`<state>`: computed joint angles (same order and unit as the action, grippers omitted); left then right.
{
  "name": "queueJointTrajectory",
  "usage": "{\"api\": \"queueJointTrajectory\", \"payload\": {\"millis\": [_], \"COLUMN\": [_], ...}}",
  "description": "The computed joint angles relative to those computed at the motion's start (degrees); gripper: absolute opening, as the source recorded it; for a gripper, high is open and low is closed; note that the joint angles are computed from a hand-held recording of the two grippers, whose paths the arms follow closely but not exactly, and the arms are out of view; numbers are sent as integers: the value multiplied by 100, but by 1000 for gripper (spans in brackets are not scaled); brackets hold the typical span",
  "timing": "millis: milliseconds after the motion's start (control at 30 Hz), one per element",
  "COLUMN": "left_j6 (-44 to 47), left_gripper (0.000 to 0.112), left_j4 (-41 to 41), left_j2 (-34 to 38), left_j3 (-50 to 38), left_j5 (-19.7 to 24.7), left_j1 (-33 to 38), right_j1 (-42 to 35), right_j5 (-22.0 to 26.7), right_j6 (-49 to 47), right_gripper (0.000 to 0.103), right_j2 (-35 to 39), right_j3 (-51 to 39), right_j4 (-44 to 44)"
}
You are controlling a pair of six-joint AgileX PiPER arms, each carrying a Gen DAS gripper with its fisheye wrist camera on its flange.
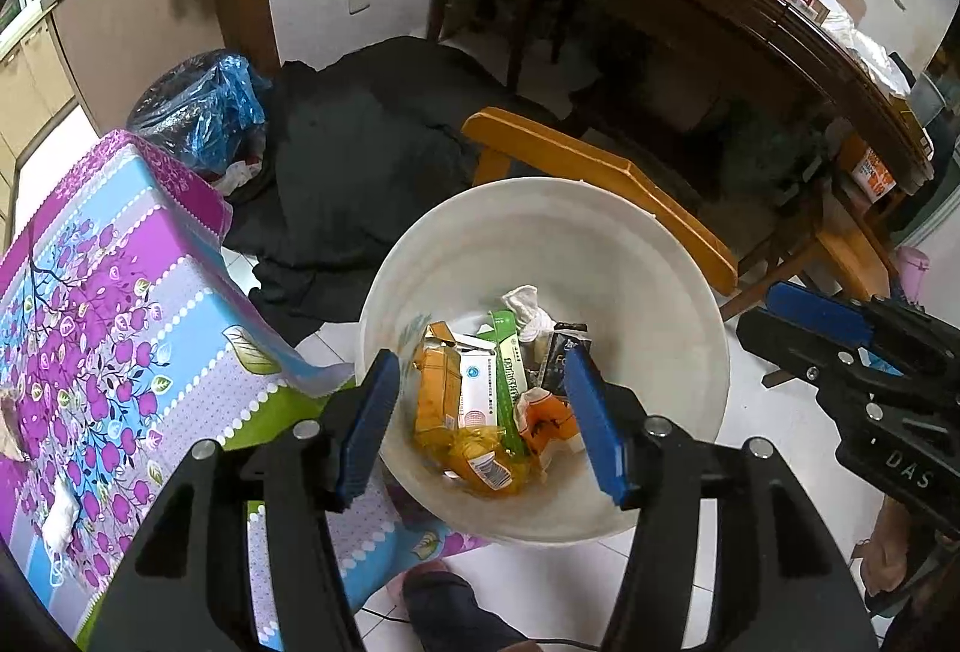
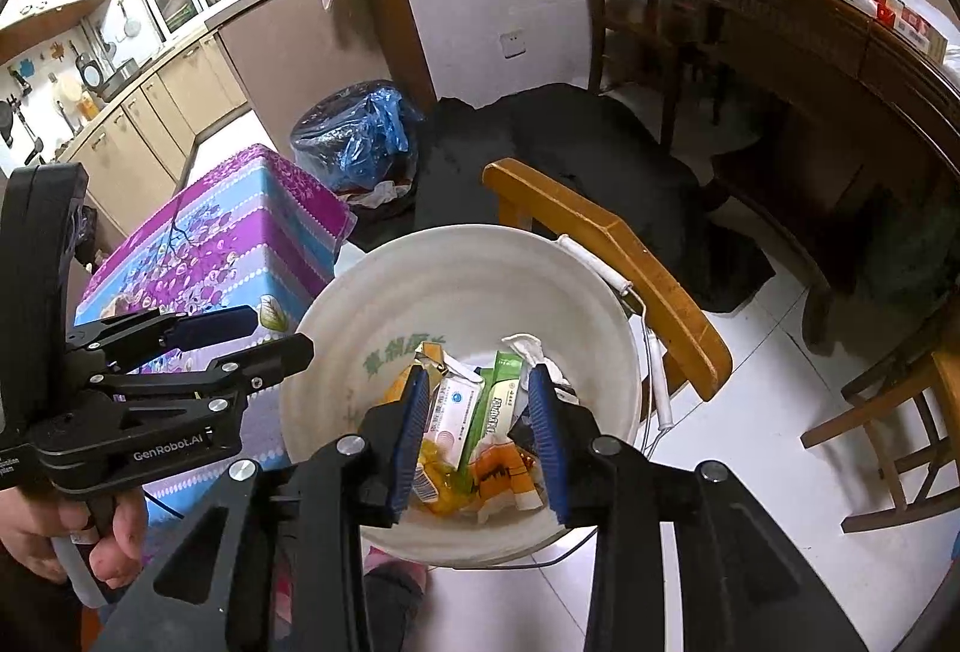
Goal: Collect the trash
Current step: 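Open both tools to drop the gold box and orange-white bag into the basin, then move both open tools back over the table toward the remaining items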
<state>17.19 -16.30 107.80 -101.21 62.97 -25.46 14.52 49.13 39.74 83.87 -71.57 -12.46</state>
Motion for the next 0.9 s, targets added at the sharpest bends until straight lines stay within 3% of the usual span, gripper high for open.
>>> {"api": "queueJointTrajectory", "payload": {"millis": [133, 267, 433, 667, 900], "left_j6": [22, -58, -159, 222, 1037], "left_gripper": [55, 58, 61, 63, 64], "left_j4": [98, 491, 959, 765, 107], "left_j2": [-155, -763, -1616, -2400, -2912], "left_j3": [241, 1138, 2195, 2846, 3249], "left_j5": [-218, -1157, -2292, -2921, -3137], "left_j1": [-37, -42, 199, 723, 1243], "right_j1": [58, 681, 1749, 3281, 4252], "right_j5": [-187, -299, 36, 823, 1359], "right_j6": [131, 1139, 2539, 3997, 4423], "right_gripper": [35, 38, 55, 62, 67], "right_j2": [-131, -409, -633, -475, -73], "right_j3": [177, 395, 584, 536, 67], "right_j4": [-94, -1124, -2647, -4156, -4651]}}
